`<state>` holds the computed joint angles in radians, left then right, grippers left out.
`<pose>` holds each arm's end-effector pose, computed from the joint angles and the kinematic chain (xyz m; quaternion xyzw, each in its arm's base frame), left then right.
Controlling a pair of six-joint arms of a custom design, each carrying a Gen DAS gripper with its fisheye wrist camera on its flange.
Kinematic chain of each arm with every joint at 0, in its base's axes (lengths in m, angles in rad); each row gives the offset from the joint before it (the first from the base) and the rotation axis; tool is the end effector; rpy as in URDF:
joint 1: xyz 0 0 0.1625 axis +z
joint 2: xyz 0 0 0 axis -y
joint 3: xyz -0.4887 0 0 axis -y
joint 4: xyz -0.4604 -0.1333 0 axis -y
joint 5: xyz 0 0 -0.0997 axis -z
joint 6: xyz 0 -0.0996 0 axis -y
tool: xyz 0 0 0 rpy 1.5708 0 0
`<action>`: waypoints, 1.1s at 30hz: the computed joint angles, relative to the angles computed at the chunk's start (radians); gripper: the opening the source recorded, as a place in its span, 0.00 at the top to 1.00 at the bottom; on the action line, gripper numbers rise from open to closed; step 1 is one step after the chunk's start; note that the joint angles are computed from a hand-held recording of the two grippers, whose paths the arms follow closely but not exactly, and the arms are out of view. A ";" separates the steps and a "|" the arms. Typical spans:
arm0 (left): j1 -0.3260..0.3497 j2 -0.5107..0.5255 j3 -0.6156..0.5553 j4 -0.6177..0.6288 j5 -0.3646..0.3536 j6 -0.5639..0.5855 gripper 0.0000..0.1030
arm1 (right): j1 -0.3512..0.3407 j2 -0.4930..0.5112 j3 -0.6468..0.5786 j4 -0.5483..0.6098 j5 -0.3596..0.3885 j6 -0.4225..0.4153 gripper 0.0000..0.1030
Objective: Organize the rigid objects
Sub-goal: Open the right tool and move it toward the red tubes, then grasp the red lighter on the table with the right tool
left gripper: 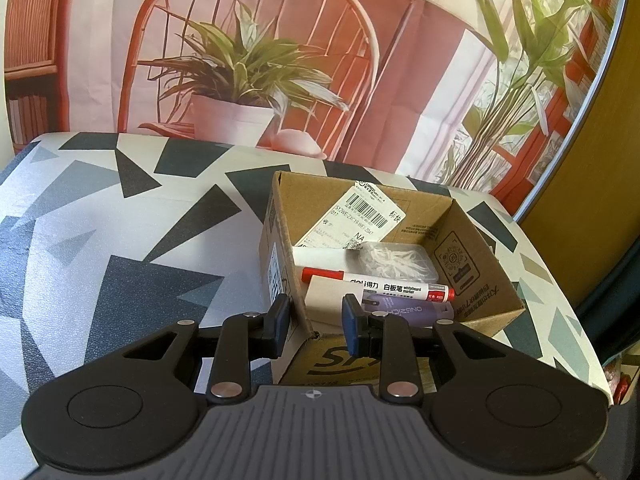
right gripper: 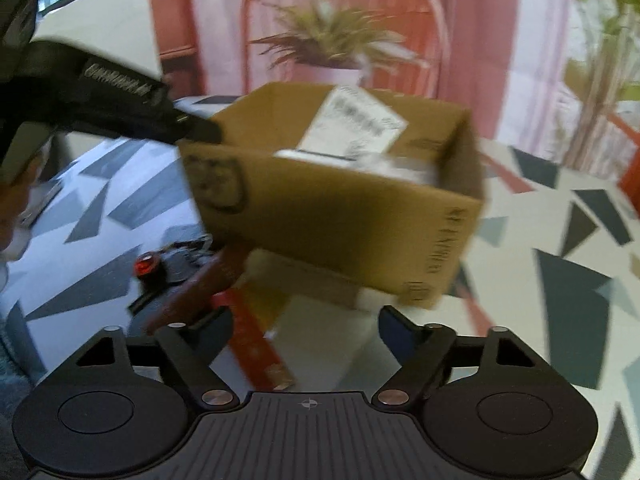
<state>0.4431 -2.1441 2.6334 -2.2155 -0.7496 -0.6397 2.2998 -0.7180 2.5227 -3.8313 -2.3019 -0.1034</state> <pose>-0.1377 -0.2936 0.3051 0.1908 0.8945 -0.3528 0.1974 0.3053 -0.2415 0.0135 0.2939 -0.8648 0.3079 0.2664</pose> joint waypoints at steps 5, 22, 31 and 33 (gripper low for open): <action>0.000 0.000 0.000 -0.001 0.000 0.001 0.71 | -0.010 0.016 -0.020 0.051 0.060 -0.011 0.51; 0.000 -0.001 0.000 0.001 0.000 0.000 0.71 | -0.060 -0.032 0.048 0.020 0.033 0.107 0.80; 0.000 0.000 0.000 0.000 0.000 0.001 0.71 | -0.059 -0.042 0.071 0.009 -0.053 0.191 0.79; 0.000 0.001 0.000 0.000 0.000 0.000 0.71 | -0.059 -0.046 0.074 0.010 -0.065 0.211 0.79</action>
<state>0.4429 -2.1436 2.6334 -2.2153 -0.7496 -0.6398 2.2408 -0.7636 2.5971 -3.8217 -2.3666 0.1080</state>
